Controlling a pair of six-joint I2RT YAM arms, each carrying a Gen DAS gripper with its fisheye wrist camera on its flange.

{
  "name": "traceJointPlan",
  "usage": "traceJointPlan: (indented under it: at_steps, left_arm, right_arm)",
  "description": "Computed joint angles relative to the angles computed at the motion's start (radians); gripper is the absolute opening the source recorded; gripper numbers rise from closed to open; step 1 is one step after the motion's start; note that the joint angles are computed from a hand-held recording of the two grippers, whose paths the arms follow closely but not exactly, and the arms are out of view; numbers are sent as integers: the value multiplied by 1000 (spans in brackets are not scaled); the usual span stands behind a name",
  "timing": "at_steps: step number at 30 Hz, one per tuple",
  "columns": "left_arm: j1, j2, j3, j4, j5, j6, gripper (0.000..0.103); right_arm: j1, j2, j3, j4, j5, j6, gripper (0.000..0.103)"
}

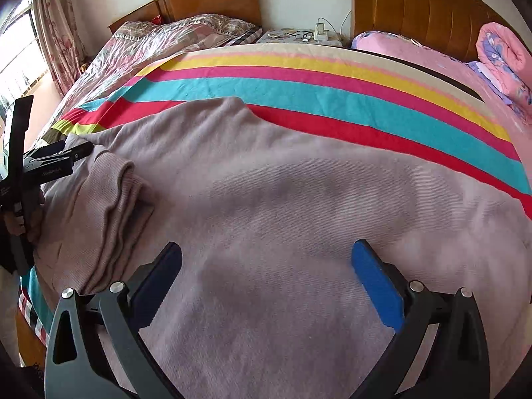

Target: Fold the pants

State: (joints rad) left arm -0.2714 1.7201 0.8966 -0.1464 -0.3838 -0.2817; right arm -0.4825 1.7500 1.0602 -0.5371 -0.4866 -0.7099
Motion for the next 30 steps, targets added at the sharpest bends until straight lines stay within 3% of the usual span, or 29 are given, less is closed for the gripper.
traceJointPlan:
  at_steps: [5, 7, 9, 11, 15, 17, 21, 24, 30]
  left_arm:
    - [-11, -8, 6, -21, -22, -6, 102]
    - [-83, -46, 10, -77, -133, -56, 102]
    - [-173, -138, -34, -70, -134, -105, 102]
    - [-285, -192, -60, -66, -141, -148, 102]
    - [-473, -135, -52, -66, -198, -210, 102]
    - [-498, -72, -47, -60, -183, -249, 102]
    - [-461, -44, -97, 15, -80, -292, 102]
    - [-426, -47, -113, 50, -10, -274, 102]
    - [-430, -42, -117, 66, -22, -267, 102]
  right_arm:
    - [-179, -71, -10, -109, -144, -112, 99]
    - [-225, -65, -24, -156, -136, -196, 99]
    - [-268, -55, -59, -151, -81, -248, 99]
    - [-367, -70, -85, -181, -147, -367, 99]
    - [-628, 55, 99, -551, -300, -625, 99]
    - [-743, 162, 229, -699, -334, -680, 99]
    - [-852, 395, 504, -895, -359, -621, 98]
    - [-837, 477, 604, -904, -370, -506, 95]
    - [-727, 482, 624, -817, -285, -254, 89]
